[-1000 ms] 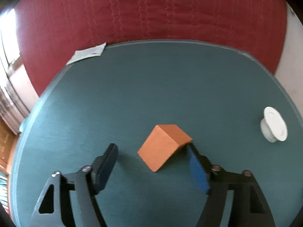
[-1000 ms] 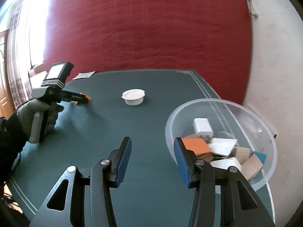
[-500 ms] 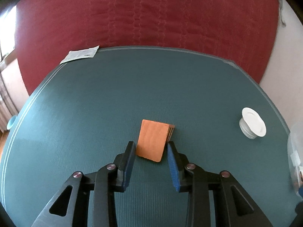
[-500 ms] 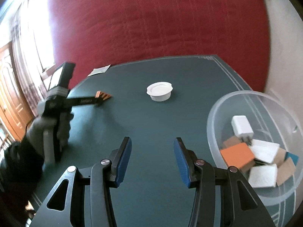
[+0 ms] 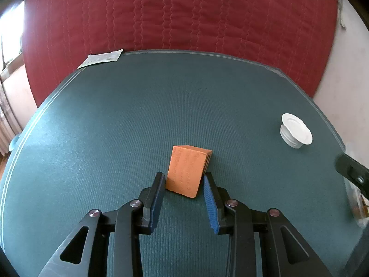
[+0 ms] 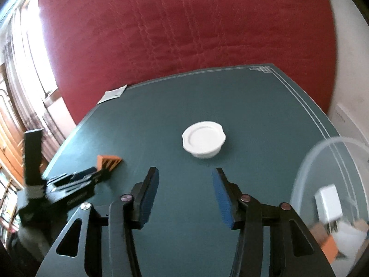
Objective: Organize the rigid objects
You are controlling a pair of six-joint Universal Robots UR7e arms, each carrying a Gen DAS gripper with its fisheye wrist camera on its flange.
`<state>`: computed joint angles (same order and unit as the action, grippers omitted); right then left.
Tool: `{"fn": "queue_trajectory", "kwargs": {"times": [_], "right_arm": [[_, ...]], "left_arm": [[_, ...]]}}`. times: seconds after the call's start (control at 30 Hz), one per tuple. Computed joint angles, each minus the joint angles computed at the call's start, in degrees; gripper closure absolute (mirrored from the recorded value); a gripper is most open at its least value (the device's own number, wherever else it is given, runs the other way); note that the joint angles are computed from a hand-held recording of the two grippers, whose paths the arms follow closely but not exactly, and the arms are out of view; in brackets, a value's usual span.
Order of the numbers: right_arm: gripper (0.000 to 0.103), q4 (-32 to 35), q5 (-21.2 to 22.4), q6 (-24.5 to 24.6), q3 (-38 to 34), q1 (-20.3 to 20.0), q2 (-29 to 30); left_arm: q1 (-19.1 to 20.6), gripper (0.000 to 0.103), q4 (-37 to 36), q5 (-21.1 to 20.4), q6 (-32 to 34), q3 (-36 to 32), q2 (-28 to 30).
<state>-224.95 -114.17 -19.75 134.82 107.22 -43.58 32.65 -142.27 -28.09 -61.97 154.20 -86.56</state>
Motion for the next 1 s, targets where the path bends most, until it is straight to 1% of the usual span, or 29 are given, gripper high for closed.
{"fn": "queue_trajectory", "kwargs": {"times": [0.17,0.23,0.3,0.37,0.4,0.43,0.47,0.57,0.63,0.77,0.83,0.9,1.0], "right_arm": [[0.045,3.0,-1.8,-1.1,-5.4,-0.6,2.4],[0.038,3.2,-2.9,-1.6,-7.4,-0.9,3.5],[0.034,3.3,-3.5,-2.0,-9.0,-1.2,4.5],[0.033,4.7,-4.0,-2.4,-10.6,-1.3,5.2],[0.031,5.3,-4.3,-2.7,-11.6,-1.3,5.7],[0.029,4.9,-4.9,-3.7,-12.5,-1.1,6.5],[0.029,4.5,-5.7,-4.8,-13.3,-0.9,7.2],[0.029,3.9,-7.5,-7.0,-14.8,-0.6,8.4],[0.029,4.1,-8.7,-7.2,-15.5,-0.6,8.8],[0.029,5.3,-8.1,-6.5,-15.8,-1.0,8.5],[0.029,7.2,-8.1,-6.3,-16.2,-1.3,8.2],[0.029,9.0,-8.3,-5.5,-16.6,-1.4,8.0],[0.029,9.8,-8.3,-5.2,-16.8,-1.6,8.0]], "left_arm": [[0.1,0.067,-0.3,0.0,0.2,0.3,-0.3],[-0.2,0.067,0.6,0.3,-0.5,0.2,0.0],[-0.4,0.067,1.7,0.5,-1.3,0.1,0.0],[-0.4,0.066,2.1,0.4,-1.6,0.1,-0.1],[-0.3,0.066,2.0,0.4,-1.5,0.2,-0.2],[-0.3,0.066,1.7,0.3,-1.4,0.2,-0.2],[-0.2,0.062,1.4,0.3,-1.1,0.2,-0.1],[-0.1,0.043,2.4,0.7,-2.4,0.1,-0.6],[0.0,0.041,2.6,0.8,-3.1,0.2,-1.4],[0.0,0.041,2.9,0.7,-3.7,0.2,-1.7],[-0.4,0.041,4.0,0.7,-4.6,0.1,-1.7],[-0.5,0.039,4.1,0.7,-4.7,0.1,-1.7],[-1.0,0.038,5.0,0.6,-5.7,0.2,-1.9]]}}
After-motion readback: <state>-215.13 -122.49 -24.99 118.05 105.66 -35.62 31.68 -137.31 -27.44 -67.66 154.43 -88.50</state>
